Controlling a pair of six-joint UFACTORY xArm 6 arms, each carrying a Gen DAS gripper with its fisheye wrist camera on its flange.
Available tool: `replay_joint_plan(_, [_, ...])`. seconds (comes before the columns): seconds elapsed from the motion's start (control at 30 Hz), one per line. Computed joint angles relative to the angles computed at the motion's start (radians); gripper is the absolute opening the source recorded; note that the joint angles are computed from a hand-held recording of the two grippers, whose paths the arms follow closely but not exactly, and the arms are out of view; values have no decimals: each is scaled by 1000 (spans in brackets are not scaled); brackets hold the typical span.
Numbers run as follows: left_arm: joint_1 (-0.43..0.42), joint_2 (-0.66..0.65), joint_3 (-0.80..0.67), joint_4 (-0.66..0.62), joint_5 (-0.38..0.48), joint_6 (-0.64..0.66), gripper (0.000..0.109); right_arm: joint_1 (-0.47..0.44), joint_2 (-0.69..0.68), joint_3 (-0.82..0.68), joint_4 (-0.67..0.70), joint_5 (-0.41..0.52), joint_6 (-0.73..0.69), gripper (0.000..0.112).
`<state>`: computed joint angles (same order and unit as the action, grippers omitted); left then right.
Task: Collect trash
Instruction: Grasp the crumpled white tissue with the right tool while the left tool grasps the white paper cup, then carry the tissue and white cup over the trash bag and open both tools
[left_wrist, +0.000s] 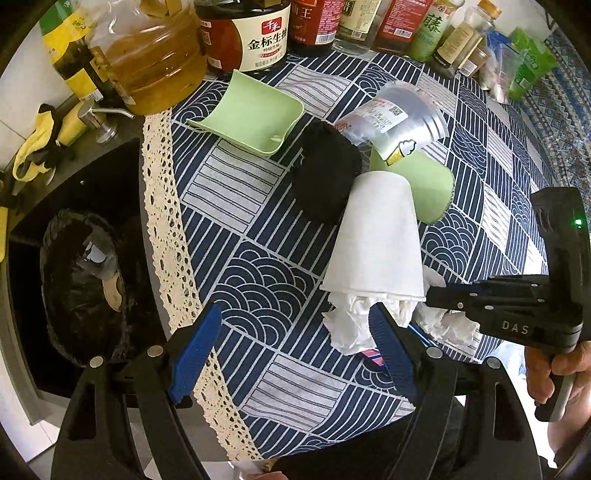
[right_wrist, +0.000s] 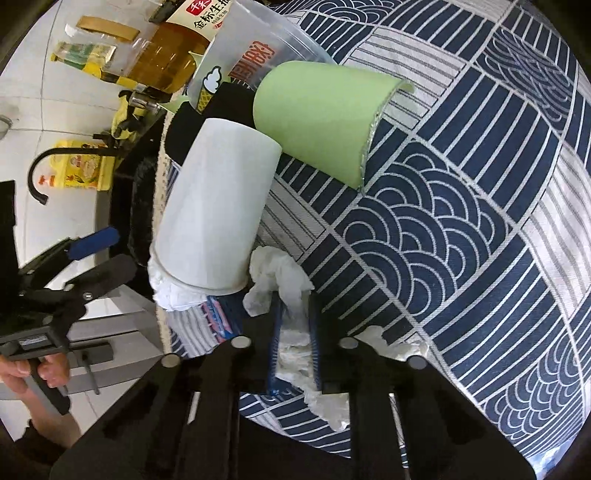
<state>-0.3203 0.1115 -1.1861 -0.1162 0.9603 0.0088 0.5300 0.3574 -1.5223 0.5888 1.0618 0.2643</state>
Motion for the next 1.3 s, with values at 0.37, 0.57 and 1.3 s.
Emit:
replay_joint_plan(0.37, [-60, 59, -90, 39, 30, -16, 80, -45, -104, 60, -1, -20, -57, 8])
replay_joint_plan(0.57, [-90, 157, -196, 45, 91, -10, 80, -96, -171, 109, -3, -38, -81, 8])
replay_joint_plan(1.3, [-157, 335, -415, 54, 195, -71, 67, -203, -227, 148, 47, -8, -202, 8])
